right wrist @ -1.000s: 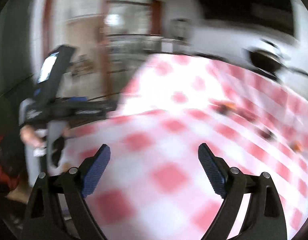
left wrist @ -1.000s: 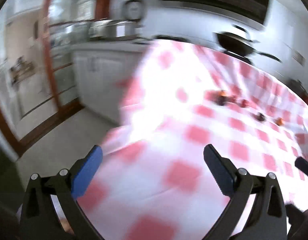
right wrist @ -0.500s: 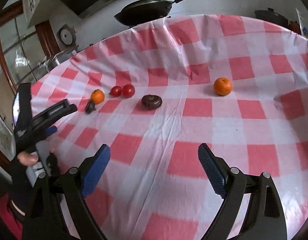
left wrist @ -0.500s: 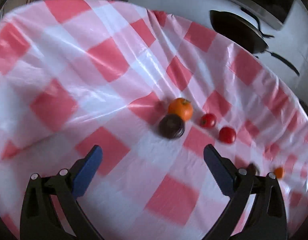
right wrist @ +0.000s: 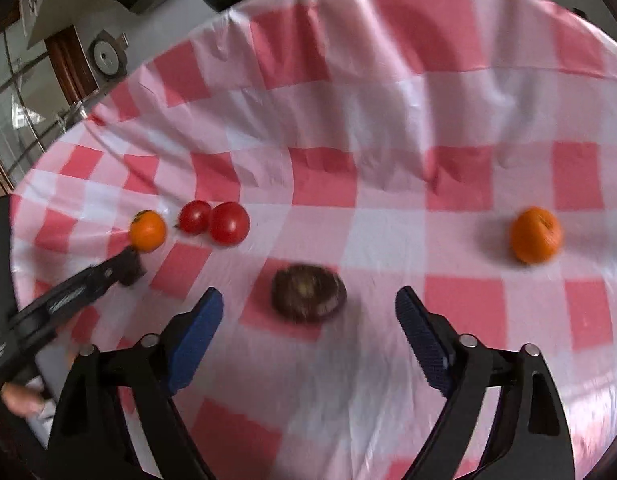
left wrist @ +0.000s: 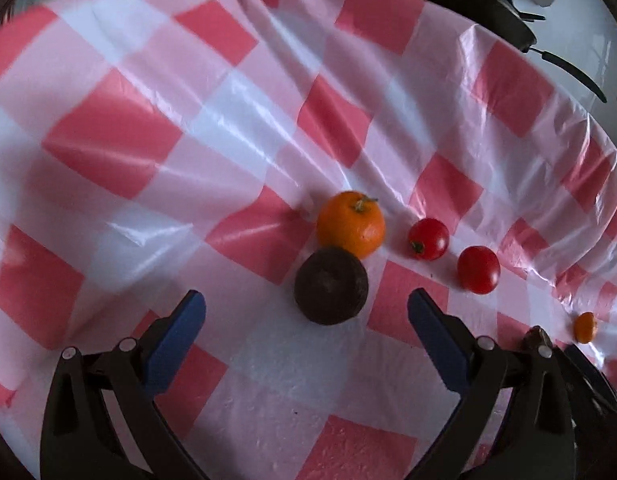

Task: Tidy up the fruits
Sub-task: 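Grasp the brown round fruit with the right tool while the left tool grasps the dark fruit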

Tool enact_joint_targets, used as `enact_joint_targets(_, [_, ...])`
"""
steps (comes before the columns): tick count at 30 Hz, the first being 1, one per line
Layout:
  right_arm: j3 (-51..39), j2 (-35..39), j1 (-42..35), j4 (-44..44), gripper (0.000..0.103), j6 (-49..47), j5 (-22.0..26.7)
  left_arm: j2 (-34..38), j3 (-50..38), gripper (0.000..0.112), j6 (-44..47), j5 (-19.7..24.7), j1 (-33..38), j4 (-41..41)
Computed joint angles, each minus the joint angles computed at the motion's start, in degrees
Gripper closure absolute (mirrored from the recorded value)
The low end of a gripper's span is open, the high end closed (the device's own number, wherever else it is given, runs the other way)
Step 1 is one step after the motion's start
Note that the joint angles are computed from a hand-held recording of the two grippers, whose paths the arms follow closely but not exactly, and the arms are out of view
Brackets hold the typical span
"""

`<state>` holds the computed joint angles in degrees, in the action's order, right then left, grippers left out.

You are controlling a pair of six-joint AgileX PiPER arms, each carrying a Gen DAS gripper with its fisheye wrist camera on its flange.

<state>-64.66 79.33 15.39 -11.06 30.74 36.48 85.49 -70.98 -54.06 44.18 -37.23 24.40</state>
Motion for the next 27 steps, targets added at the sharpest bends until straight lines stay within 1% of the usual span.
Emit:
enact_joint_targets(1, [-1.2,1.5,0.3,-0.3,0.028,-0.5,0.8,0.0,0.0,0.011,1.2,-0.4,0.7,-1.4])
enact_joint_targets(4, [-2.7,3.3,0.2,1.6,0.031,-3.3,2.3,0.6,-0.2,0.011,4.2,-1.0,2.2,-5.2])
enact_joint_targets(6, [-2.6,3.3,0.0,1.7,0.035,-3.3,2.6,1.2,-0.7,0.011,3.4,-0.2,1.9,-4.6])
enact_joint_targets(8, [-2.4,3.2,0.4,-0.2,0.04,-1.2,3.0,2.0,-1.6,0.016,2.4,1.0,0.7,-2.5])
enact_joint_targets(10, [-2.0,2.9,0.6,-2.1,0.053,1.3,3.2,3.5,-2.7,0.029,1.0,2.5,-1.3,0.5])
enact_joint_targets(12, [-1.3,2.3,0.2,-1.6,0.059,1.3,2.6,4.4,-3.4,0.036,0.0,3.7,-2.7,2.5])
enact_joint_targets(13, [-1.1,2.1,0.1,-1.4,0.059,1.2,2.5,5.0,-3.9,0.038,-0.1,4.1,-3.1,3.1])
enact_joint_targets(17, [-1.2,2.1,0.2,-1.7,0.059,1.4,2.7,7.0,-6.4,0.038,-0.2,5.5,-3.5,3.6])
enact_joint_targets(21, [-1.4,2.3,0.4,-2.1,0.059,1.7,3.0,8.5,-8.5,0.04,1.0,5.5,-2.5,2.9])
enact_joint_targets(23, [-1.7,2.4,0.7,-2.6,0.059,1.9,3.6,9.3,-9.7,0.046,1.9,5.5,-1.6,2.5])
enact_joint_targets(24, [-1.9,2.4,0.8,-2.8,0.058,2.1,3.8,9.6,-10.0,0.052,2.1,5.6,-1.4,2.6])
enact_joint_targets(25, [-2.0,2.5,0.9,-3.0,0.058,2.2,3.9,9.6,-10.0,0.058,2.5,4.9,-1.1,2.2])
enact_joint_targets(27, [-2.1,2.6,1.0,-3.2,0.058,2.2,4.1,9.3,-9.8,0.065,2.4,4.2,-0.8,1.8])
